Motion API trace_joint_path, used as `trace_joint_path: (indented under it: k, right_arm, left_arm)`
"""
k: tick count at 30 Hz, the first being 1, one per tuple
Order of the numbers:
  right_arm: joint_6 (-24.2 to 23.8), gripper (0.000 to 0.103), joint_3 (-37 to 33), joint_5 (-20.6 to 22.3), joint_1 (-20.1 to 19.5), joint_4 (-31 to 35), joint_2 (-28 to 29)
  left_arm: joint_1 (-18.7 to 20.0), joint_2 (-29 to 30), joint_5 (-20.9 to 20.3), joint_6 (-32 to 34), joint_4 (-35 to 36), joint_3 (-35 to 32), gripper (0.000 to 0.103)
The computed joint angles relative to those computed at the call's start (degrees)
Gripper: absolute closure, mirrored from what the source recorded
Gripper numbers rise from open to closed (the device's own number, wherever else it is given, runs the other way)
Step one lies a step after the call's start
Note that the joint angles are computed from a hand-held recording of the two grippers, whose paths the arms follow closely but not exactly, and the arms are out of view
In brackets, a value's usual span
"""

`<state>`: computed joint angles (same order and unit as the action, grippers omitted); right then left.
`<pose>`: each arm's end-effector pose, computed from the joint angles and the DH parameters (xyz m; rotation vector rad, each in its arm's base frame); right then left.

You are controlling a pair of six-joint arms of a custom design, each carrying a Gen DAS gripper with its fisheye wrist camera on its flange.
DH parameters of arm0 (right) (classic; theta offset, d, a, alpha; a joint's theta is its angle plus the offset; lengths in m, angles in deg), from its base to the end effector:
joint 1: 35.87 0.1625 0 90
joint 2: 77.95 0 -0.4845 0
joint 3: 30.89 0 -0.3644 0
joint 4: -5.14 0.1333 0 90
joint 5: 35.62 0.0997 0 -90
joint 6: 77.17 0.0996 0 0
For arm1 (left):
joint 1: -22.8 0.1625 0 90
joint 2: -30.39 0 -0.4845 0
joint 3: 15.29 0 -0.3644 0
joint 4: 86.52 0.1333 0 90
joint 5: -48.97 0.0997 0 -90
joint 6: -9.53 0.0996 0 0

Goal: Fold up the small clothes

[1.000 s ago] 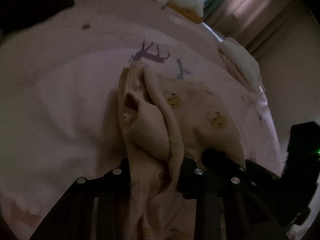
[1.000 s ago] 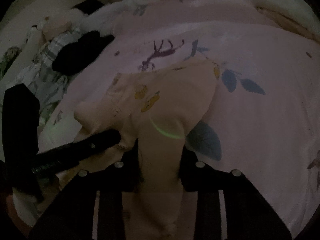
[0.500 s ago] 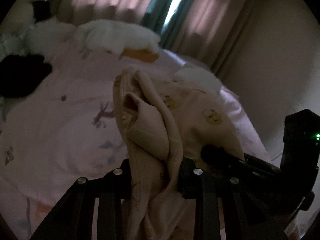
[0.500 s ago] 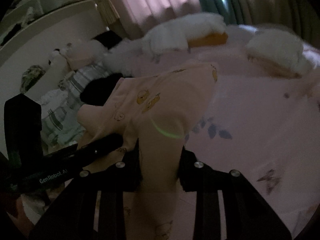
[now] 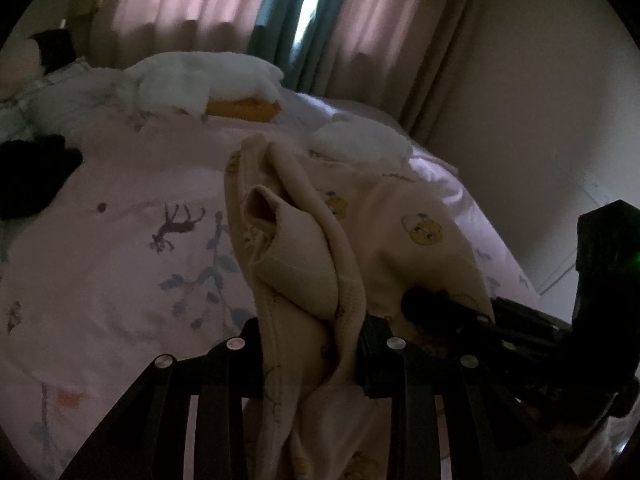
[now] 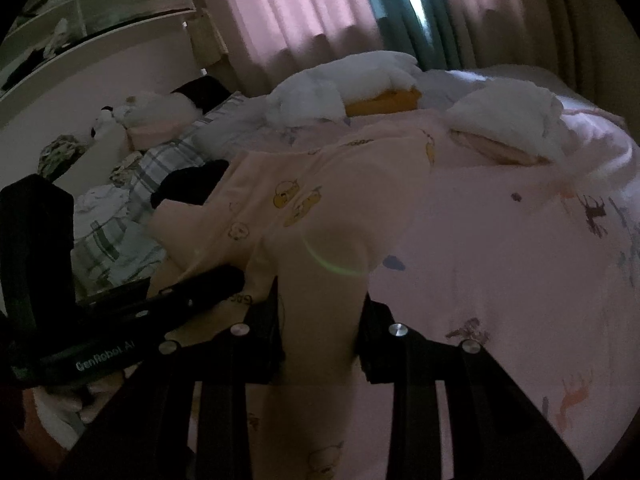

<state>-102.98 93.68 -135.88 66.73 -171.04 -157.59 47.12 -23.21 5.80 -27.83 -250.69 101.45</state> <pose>0.2185 -0.4478 0.3738 0.8075 -2.5974 0.9883 -0.4283 -0.4195 0.1796 0.5276 2.5331 -1.0317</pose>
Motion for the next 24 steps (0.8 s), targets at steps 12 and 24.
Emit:
trace_joint_path:
  k: [12, 24]
  right_arm:
    - [-0.61, 0.071, 1.33, -0.25, -1.49, 1.05, -2.06]
    - [-0.50, 0.071, 2.13, -1.16, -4.21, 2.14, -1.88]
  left_arm:
    - [-0.34, 1.29, -0.32, -1.92, 3.17, -1.26, 0.073]
    - [1.12, 3.64, -2.38, -2.77, 4.17, -1.79, 0.073]
